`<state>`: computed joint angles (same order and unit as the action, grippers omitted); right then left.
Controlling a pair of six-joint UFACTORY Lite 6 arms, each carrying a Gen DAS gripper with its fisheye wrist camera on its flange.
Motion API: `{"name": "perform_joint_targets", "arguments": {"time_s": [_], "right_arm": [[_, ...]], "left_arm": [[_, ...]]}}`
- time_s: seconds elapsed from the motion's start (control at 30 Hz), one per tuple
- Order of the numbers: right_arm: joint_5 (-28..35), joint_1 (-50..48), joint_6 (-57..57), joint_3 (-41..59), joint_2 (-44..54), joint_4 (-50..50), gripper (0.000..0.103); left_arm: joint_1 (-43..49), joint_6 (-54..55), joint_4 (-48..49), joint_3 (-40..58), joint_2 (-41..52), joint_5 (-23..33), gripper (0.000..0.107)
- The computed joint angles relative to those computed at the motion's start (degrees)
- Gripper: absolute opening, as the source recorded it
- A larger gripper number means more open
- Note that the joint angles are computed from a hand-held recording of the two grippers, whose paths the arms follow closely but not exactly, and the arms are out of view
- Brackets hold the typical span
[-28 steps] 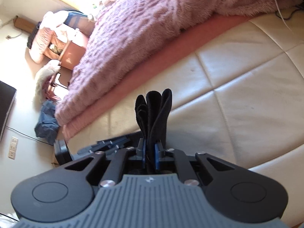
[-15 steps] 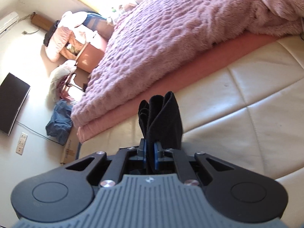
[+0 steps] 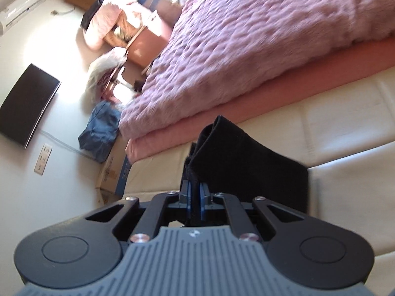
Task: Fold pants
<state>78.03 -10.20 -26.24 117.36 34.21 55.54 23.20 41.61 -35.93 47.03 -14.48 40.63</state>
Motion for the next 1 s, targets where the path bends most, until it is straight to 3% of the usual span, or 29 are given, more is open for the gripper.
{"name": "perform_joint_targets", "arguments": {"time_s": [0.13,0.4,0.67,0.73,0.77,0.8,0.9,1.0], "right_arm": [[-6.0,8.5,1.3,-4.5,1.7,0.5,0.001],[-20.3,23.1,4.9,-10.6,9.2,-3.5,0.002],[-24.1,26.4,4.3,-12.3,11.8,-3.3,0.012],[-24.4,26.4,3.1,-13.1,11.2,-2.6,0.02],[-24.0,26.2,2.7,-13.2,11.0,-2.4,0.031],[-23.8,25.8,1.8,-13.8,10.1,-2.2,0.035],[-22.8,24.1,-0.7,-14.1,7.7,-1.9,0.037],[-23.9,21.7,-4.0,-15.3,4.6,-3.3,0.037]], "left_arm": [[6.6,8.1,-9.1,-0.5,4.0,4.5,0.016],[10.3,8.5,-8.7,-4.0,-0.4,6.4,0.016],[16.2,10.8,-15.6,0.3,3.7,11.3,0.017],[16.1,10.3,-17.5,2.2,5.4,12.1,0.023],[15.6,10.1,-18.5,3.3,6.5,12.2,0.029],[15.2,10.2,-19.4,4.2,7.5,12.4,0.034],[12.3,10.7,-22.5,7.1,11.4,10.9,0.05],[8.9,11.4,-23.9,9.0,14.6,8.1,0.056]]}}
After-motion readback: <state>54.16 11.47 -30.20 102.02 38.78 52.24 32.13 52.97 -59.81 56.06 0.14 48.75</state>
